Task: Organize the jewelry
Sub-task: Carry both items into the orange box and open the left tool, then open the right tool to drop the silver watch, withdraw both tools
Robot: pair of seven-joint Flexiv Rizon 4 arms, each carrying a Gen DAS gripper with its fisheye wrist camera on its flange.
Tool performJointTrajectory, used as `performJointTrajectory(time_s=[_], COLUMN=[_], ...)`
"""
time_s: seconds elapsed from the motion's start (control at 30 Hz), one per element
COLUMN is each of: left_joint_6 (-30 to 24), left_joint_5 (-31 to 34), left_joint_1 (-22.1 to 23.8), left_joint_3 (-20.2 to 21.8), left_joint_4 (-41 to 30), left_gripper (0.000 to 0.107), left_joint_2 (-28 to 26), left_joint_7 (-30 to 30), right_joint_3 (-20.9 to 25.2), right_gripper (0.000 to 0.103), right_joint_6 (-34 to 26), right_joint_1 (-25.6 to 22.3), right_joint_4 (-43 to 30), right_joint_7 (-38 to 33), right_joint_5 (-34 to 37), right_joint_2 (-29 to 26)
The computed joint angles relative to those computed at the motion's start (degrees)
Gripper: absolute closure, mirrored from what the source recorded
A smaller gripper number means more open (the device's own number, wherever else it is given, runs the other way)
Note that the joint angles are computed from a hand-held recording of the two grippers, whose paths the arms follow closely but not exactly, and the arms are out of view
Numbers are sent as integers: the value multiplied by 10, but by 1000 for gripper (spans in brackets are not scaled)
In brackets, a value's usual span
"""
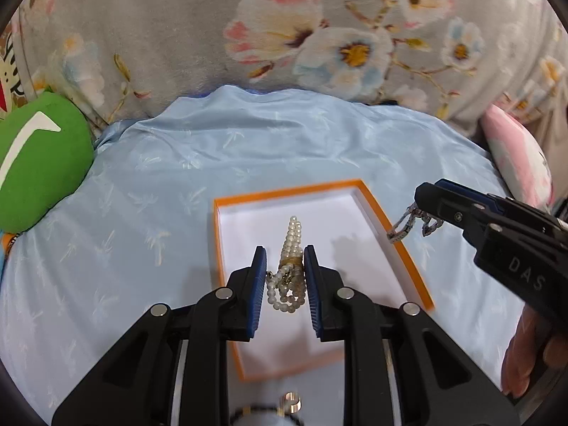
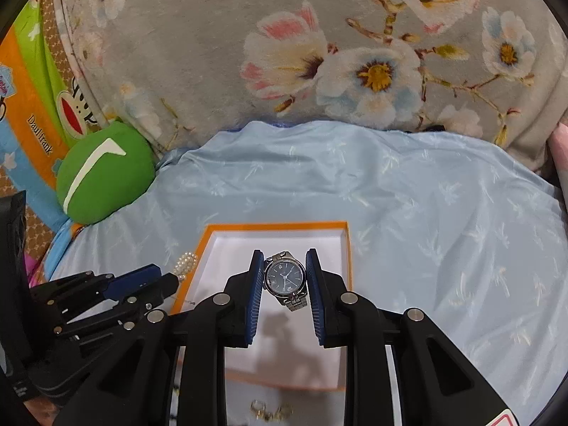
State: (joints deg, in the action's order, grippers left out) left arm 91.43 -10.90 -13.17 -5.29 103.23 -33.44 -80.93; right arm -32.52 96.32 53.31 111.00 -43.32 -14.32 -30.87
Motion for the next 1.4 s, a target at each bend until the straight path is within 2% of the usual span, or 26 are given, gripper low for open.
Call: performJointTrajectory(time_s=[0.03,0.13,0.17,0.27,0.4,0.53,0.63,0.7,0.77,0.8,0.83,0.87,0.93,1.03,1.1,1.2,1.4], left_joint_6=[-14,-52,-60,-85,-104,-101,-103,-94,-87,-84,-80,-78,-76,-62,-45,-14,65], left_joint_5=[-3,-3,-2,2,6,12,11,18,20,21,24,27,36,42,41,45,39], left_joint_1=[-16,-52,-53,-53,-32,-31,-27,-31,-27,-27,-31,-41,-61,-61,-48,-53,-6], left_joint_3=[21,74,78,83,58,57,52,57,48,47,50,63,88,89,73,83,45], left_joint_4=[-29,-111,-127,-165,-169,-157,-149,-143,-136,-133,-130,-131,-134,-123,-105,-65,74], left_gripper=[86,86,86,86,85,84,73,67,53,50,45,44,43,35,35,35,34], left_joint_2=[-17,-72,-86,-120,-134,-135,-135,-133,-130,-129,-128,-129,-130,-124,-113,-86,0], left_joint_7=[-9,-43,-51,-73,-79,-93,-101,-105,-100,-99,-99,-106,-117,-122,-116,-122,-109], right_joint_3=[25,56,70,110,170,193,175,187,197,195,174,150,145,126,96,51,6], right_gripper=[80,80,80,80,80,80,80,80,80,80,80,80,80,80,80,80,80], right_joint_6=[-9,-5,-2,-22,-56,-60,-55,-64,-61,-59,-53,-53,-52,-35,-18,13,55], right_joint_1=[-29,-72,-87,-122,-164,-178,-163,-170,-177,-175,-158,-138,-134,-117,-89,-41,38], right_joint_4=[-30,-80,-93,-116,-112,-94,-81,-80,-75,-72,-64,-56,-49,-32,-12,32,133], right_joint_7=[4,18,19,21,30,46,56,56,57,58,64,72,72,76,77,66,22], right_joint_5=[2,3,4,4,-6,-15,-26,-32,-35,-38,-42,-46,-50,-49,-43,-21,40], right_joint_2=[-16,-57,-70,-97,-104,-102,-98,-96,-95,-94,-93,-92,-89,-81,-71,-48,10])
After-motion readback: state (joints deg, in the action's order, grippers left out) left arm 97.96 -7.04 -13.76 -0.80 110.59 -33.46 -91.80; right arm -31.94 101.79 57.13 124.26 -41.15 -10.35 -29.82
